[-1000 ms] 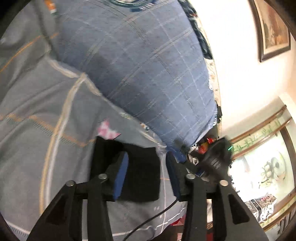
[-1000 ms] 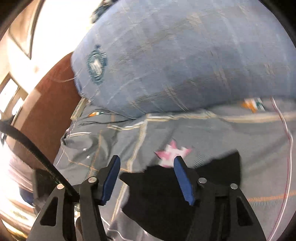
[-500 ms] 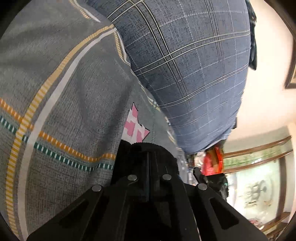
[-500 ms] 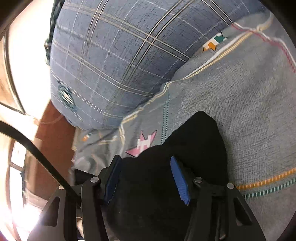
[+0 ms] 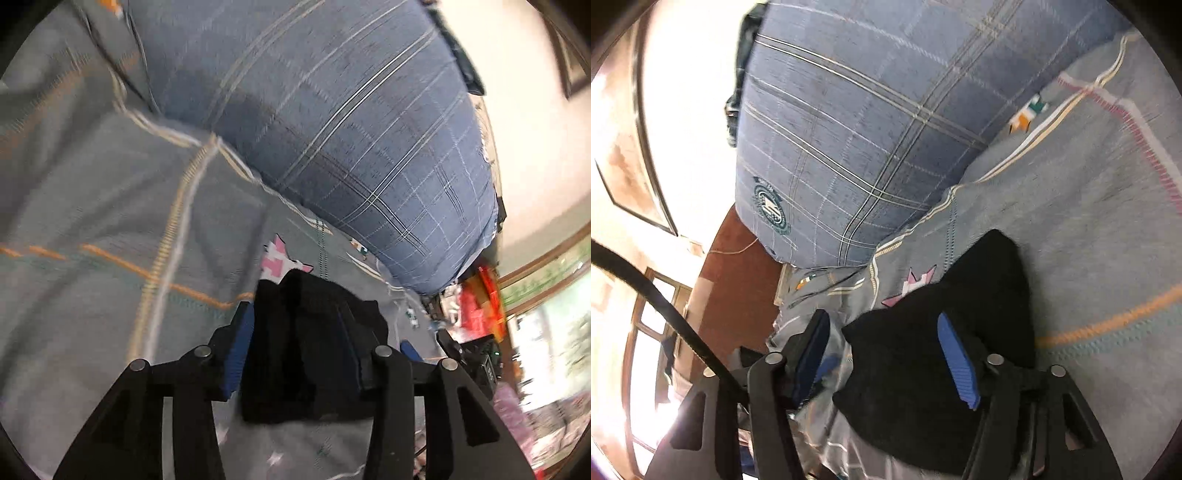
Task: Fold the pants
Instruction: 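Press the folded black bundle flat with both tools and release it, then pull both open tools back from the folded black bundle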
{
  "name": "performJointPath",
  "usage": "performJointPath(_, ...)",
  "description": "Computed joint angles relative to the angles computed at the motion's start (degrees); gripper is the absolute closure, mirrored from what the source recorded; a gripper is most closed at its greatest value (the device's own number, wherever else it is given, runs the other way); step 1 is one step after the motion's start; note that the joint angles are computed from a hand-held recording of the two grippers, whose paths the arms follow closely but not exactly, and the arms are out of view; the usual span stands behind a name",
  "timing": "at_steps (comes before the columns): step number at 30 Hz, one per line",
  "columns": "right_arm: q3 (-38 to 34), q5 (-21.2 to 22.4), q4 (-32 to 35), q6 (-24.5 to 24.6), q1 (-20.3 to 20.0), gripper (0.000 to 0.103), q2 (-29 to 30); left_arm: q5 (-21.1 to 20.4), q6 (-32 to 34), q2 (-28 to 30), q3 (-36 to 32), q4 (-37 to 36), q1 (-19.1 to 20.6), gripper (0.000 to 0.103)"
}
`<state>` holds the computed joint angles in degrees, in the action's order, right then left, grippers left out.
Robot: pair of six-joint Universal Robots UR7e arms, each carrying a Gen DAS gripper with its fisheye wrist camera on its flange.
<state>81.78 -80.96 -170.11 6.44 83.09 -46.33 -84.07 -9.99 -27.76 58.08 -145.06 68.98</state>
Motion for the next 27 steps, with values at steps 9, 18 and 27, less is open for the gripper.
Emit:
performJointPath(9,19.9,-11.9,-16.1,-2.4,2.9,0.033,-8.0,12.5,3.3,-8.8,18.7,-11.2,-5.2,0.058)
performJointPath(18,27.0,-27.4,-27.0,-6.7,9.5,0.033,-6.9,28.8,7.0,-13.3,33.8,-20.4,-12.8,0.039)
performJointPath(27,28.5,-33.5,-33.4,-12.5,13.6,0.032,-5.3,38.6,16.2,-13.6,41.4,-33.3,-19.0,0.027)
